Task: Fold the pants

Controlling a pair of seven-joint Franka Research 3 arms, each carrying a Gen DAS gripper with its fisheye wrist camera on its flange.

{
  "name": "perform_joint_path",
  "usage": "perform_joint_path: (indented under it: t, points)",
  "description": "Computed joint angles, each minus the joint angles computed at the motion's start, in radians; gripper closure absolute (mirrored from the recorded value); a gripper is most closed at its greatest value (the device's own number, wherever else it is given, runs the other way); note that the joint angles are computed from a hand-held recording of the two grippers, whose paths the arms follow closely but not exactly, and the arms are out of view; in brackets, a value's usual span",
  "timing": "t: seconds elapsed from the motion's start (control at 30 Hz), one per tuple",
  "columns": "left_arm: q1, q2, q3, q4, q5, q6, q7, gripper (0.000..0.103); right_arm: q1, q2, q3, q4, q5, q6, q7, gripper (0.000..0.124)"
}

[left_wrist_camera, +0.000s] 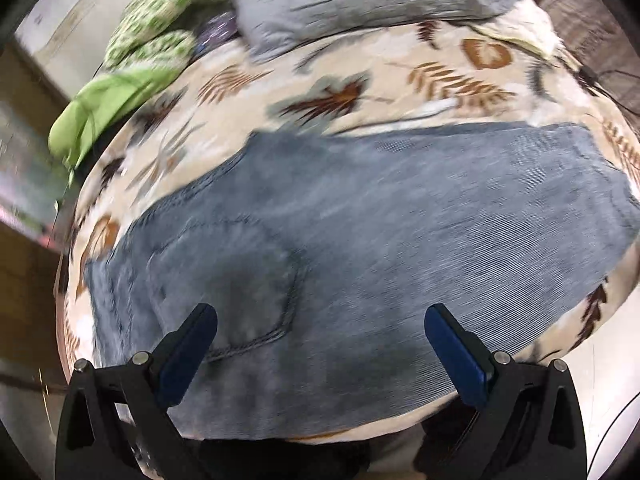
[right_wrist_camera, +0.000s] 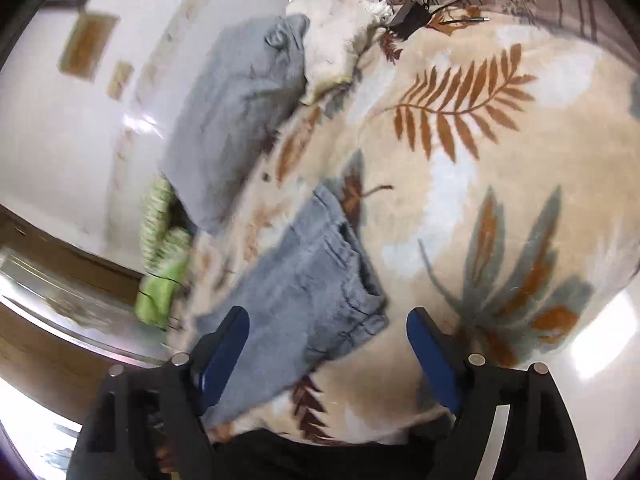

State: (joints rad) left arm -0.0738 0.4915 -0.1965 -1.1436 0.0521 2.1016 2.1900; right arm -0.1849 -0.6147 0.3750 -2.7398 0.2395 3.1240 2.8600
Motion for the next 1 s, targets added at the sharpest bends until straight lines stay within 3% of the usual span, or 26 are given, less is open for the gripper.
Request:
perform_joint_path:
  t: [0.17,0.23,0.4,0.53,0.8,0.87,0.97,1.0]
  points:
    - [-0.027,-0.011,-0.027,-0.008,-0.016,-0.005,0.037,0.000,0.094,0.065,-0.082,-0.022,0.055,0.117,-0.035,0.040]
    - [-0.044,-0.015,-0.033,-0.016,-0.016,-0.003,0.038,0.000,0.229,0.118,-0.194,-0.036,0.087,0.224,-0.067,0.040]
    - [-0.090,0.018,-0.039,0.026,-0.013,-0.039,0.017,0.000,0.499,0.220,-0.435,-0.031,0.086,0.361,-0.061,0.040]
    - [-0.134,0.074,-0.031,0.092,0.015,-0.059,-0.032,0.000,0.536,0.257,-0.467,-0.015,0.123,0.390,-0.070,0.040]
    - [-0.199,0.174,-0.007,0.189,0.090,-0.097,-0.093,0.000,0.532,0.316,-0.483,0.029,0.147,0.408,-0.063,0.040]
    - [-0.195,0.189,-0.013,0.211,0.076,-0.108,-0.101,0.000,0.491,0.329,-0.438,0.043,0.186,0.407,-0.082,0.044]
    - [-0.198,0.218,-0.014,0.267,0.069,-0.152,-0.099,0.000,0.398,0.356,-0.309,0.072,0.342,0.412,-0.161,0.064]
    - [-0.199,0.222,-0.013,0.275,0.068,-0.159,-0.098,0.000,0.382,0.366,-0.284,0.085,0.386,0.400,-0.187,0.083]
